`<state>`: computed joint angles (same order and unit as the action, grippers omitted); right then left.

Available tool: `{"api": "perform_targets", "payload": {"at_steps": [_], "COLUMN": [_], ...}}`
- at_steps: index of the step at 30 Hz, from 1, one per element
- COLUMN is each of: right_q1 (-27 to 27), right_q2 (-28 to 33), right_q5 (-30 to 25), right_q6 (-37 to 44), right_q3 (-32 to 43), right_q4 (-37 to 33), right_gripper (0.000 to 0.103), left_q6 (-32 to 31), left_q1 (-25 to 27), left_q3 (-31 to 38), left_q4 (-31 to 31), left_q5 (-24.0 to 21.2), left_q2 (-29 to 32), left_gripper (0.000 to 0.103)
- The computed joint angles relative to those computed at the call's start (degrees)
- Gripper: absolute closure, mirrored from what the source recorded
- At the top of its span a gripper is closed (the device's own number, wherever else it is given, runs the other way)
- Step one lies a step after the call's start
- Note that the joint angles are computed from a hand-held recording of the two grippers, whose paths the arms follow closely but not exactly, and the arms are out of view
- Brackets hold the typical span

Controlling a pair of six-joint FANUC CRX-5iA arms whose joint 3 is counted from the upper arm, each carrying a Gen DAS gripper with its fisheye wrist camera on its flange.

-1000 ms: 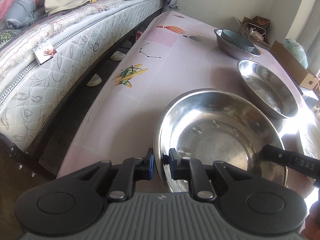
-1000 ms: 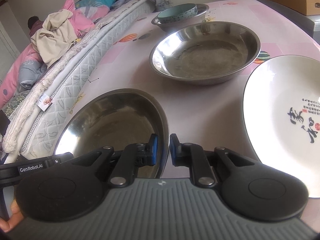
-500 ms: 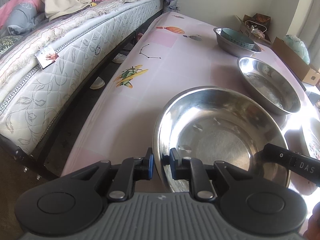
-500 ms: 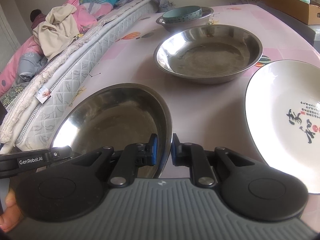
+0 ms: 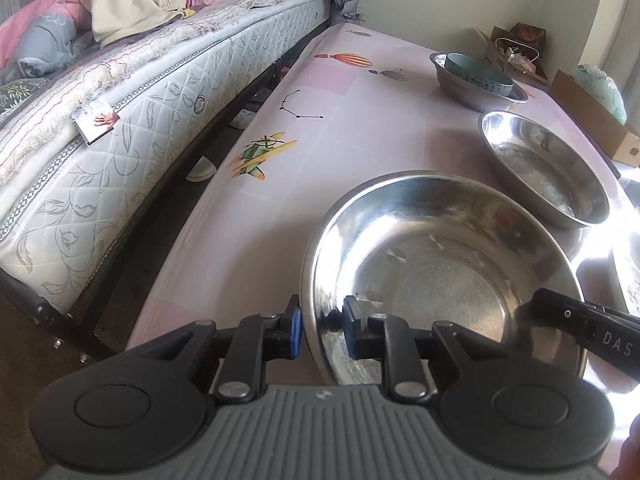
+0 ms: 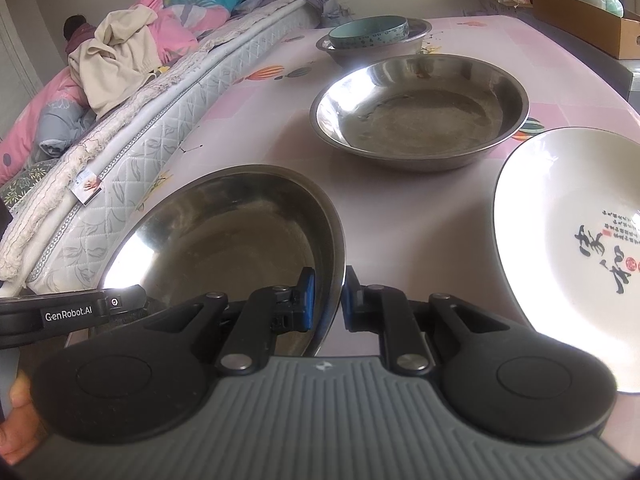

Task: Organize plates and bowls

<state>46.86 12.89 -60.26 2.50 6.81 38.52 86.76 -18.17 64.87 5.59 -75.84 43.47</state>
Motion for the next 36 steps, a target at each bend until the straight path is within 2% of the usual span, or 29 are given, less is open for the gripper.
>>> {"api": "perform_targets", "payload": {"at_steps": [10, 23, 36], "right_q1": [0.46, 1.16, 1.01], "right_q2": [0.15, 0.17, -0.44], "right_q5": [-0.89, -2.00, -1.82], "right_q6": [0.47, 0.87, 0.48], "right_q3": [0.33, 0.53, -0.30], "right_q4": [0.32, 1.60, 0.79], "right_gripper": [0.089, 0.089, 0.089], "left_q6": [0.07, -0.56, -0.98], "left_q1": [0.10, 0.42, 0.55], "left_q3": [-0.78, -5.17, -5.52], "left_q4": [0.23, 1.74, 3.01], "left_q5": [0.22, 2.06, 1.89], "left_q2": [-0.54, -3.05, -2.93], "left_gripper": [0.082, 0.082, 0.082]}}
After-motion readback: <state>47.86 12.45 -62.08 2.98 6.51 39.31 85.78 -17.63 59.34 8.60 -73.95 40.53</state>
